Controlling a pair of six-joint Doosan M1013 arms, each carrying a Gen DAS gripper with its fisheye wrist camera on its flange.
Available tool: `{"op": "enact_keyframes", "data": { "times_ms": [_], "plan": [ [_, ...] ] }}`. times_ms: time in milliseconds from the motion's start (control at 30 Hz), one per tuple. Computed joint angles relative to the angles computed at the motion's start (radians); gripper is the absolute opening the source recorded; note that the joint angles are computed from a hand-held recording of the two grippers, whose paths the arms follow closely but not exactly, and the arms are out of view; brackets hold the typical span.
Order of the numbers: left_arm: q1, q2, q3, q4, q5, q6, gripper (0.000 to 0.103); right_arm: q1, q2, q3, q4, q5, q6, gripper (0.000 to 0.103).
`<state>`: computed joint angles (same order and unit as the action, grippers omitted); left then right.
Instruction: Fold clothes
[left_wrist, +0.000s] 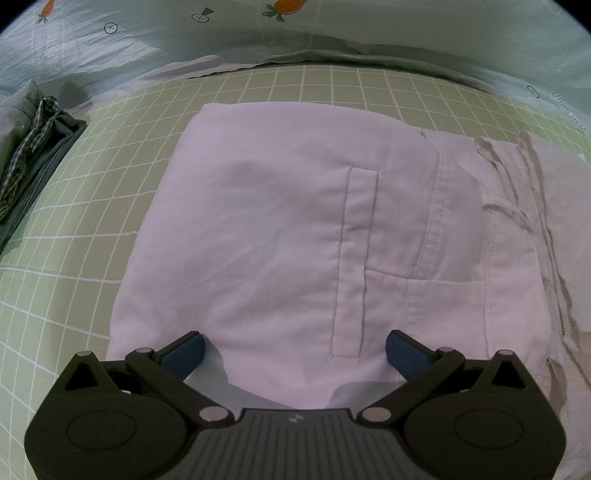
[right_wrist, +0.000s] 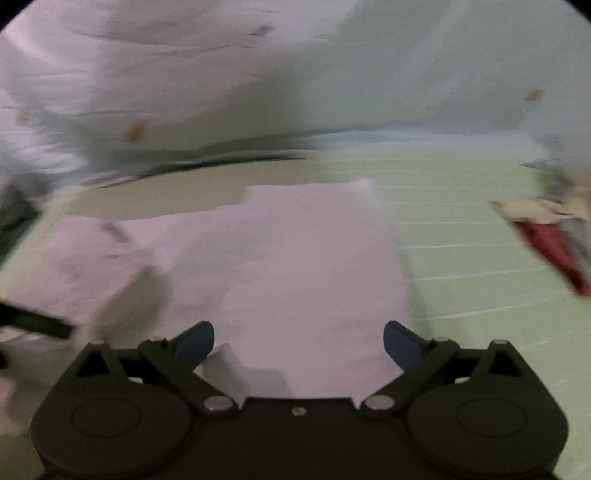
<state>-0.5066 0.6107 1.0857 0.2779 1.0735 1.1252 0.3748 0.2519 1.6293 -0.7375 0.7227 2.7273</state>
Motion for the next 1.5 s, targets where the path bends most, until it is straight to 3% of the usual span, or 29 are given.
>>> {"op": "enact_keyframes", "data": {
  "times_ms": [100,200,400,533,600,700,833,900,967,1000,1100,1233,1500],
  "plan": [
    [0.001,0.0,-0.001,-0.002,0.001,0.005,0.103,-0.02,0.0,0.007,0.033,0.036,-0.009,0.101],
    [0.002,0.001,-0.003,-0.004,0.005,0.009,0.103,-0.051,0.0,0.017,0.107,0.001,0.004,0.101],
    [-0.001,0.004,-0.008,0.005,0.008,-0.003,0.103,-0.079,-0.05,0.073,0.006,-0.09,0.234,0.101],
    [-0.003,0.004,-0.007,0.01,0.009,-0.003,0.103,-0.077,-0.013,0.034,0.037,-0.001,0.068,0.101],
    [-0.001,0.004,-0.008,0.006,0.009,0.001,0.103,-0.094,-0.016,0.047,0.093,-0.057,0.036,0.1],
    [0.0,0.005,-0.011,0.003,0.012,0.005,0.103,-0.1,-0.004,0.039,0.147,-0.066,0.076,0.093],
    [0.001,0.005,-0.013,0.0,0.013,0.009,0.103,-0.12,-0.011,0.054,0.257,-0.147,0.058,0.062],
    [0.001,0.007,-0.015,-0.001,0.015,0.009,0.103,-0.125,-0.017,0.065,0.29,-0.177,0.047,0.053],
    [0.003,0.007,-0.017,-0.009,0.019,0.013,0.103,-0.124,-0.032,0.076,0.275,-0.211,0.089,0.027],
    [0.005,0.009,-0.023,-0.017,0.026,0.023,0.103,-0.124,-0.039,0.081,0.264,-0.228,0.114,0.021],
    [0.012,0.018,-0.058,-0.05,0.074,0.075,0.103,-0.122,-0.06,0.097,0.222,-0.278,0.197,0.015],
    [0.016,0.003,-0.067,-0.04,0.108,0.087,0.103,-0.083,-0.088,0.089,-0.006,-0.333,0.413,0.012],
    [0.055,-0.099,0.034,-0.001,0.016,0.093,0.103,0.035,-0.067,-0.027,-0.266,-0.333,0.551,0.012]
  ]
}}
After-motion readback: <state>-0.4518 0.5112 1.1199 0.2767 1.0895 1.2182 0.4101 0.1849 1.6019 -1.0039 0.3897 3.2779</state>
